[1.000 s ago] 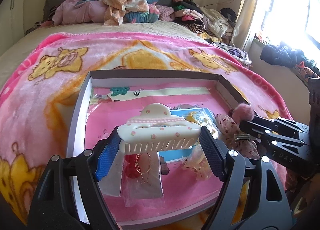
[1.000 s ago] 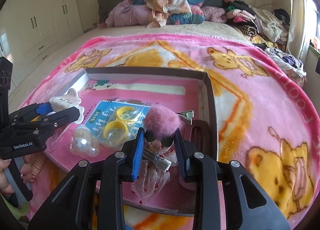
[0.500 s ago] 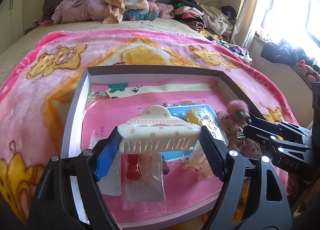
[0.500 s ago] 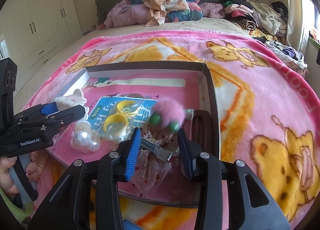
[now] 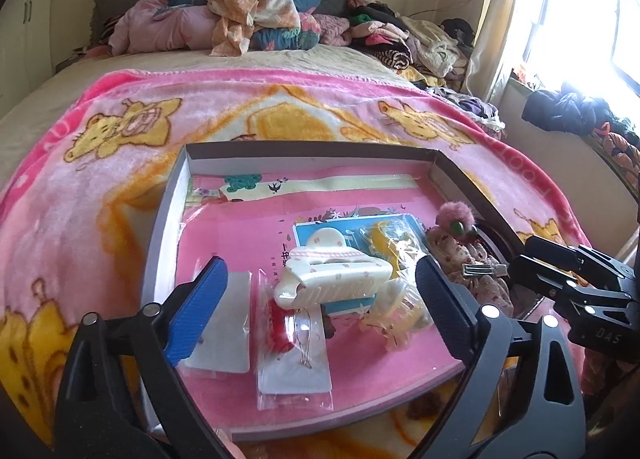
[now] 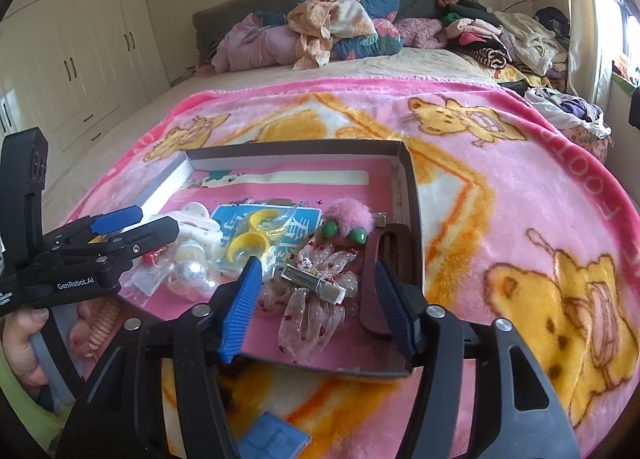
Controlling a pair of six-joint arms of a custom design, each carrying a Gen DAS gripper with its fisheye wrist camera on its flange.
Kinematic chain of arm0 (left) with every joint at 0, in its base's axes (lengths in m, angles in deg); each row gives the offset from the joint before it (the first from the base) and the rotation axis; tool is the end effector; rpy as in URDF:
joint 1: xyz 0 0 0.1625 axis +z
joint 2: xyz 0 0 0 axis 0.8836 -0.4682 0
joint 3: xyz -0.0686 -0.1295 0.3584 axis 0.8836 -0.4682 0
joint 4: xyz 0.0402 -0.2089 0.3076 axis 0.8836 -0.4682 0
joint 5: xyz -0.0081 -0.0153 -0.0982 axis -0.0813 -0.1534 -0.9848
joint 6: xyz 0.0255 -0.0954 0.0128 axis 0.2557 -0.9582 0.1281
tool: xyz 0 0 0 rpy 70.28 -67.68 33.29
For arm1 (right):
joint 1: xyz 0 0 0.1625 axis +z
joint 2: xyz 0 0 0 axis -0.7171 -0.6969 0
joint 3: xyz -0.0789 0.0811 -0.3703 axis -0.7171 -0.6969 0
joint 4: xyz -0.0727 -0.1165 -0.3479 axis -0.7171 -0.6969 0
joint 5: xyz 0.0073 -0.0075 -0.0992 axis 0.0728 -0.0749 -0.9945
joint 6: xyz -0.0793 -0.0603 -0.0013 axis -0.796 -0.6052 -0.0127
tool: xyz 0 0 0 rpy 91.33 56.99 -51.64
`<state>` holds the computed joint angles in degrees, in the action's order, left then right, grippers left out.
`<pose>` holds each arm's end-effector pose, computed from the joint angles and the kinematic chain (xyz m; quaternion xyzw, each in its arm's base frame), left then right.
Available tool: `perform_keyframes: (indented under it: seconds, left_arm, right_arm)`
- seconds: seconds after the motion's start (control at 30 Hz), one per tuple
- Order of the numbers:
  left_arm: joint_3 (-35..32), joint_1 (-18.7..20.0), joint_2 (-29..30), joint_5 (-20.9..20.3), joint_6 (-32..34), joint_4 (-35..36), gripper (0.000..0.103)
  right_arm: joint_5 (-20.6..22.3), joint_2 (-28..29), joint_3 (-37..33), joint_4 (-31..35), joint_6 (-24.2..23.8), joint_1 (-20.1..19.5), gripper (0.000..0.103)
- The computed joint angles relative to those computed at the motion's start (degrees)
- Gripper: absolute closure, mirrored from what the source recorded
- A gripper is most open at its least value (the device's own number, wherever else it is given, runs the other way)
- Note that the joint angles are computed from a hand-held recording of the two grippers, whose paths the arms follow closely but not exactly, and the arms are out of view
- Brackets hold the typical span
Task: Organize jewelry
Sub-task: 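Carry both held clips into the box and open both tools to release them, then grasp the peach coiled hair tie with the left tool while the right grasps the blue square case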
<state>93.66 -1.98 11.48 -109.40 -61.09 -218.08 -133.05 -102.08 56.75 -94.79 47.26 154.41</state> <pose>-0.1427 -0.6100 0.2247 0.2880 0.8871 -0.3037 0.1946 0.2909 -0.6306 0.0943 0.1486 -0.8764 0.3643 0.2778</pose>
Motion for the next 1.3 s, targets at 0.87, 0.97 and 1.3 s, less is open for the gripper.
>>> perform_keyframes:
  seconds: [0.87, 0.97, 1.3]
  left_arm:
    - [13.3, -5.3, -10.8, 3.2, -0.5, -8.7, 0.011]
    - [14.8, -5.6, -11.9, 3.6, -0.4, -9.1, 0.011]
    - [18.5, -5.3, -14.7, 4.7, -0.5, -8.3, 0.011]
  right_arm:
    - [-1.8, -5.6, 14.7, -12.8, 0.1, 3.3, 0.028]
    - [-1.8, -5.8, 15.5, -12.9, 0.3, 3.4, 0.028]
    - [-1.5, -5.5, 17.8, -11.8, 1.6, 4.1, 0.027]
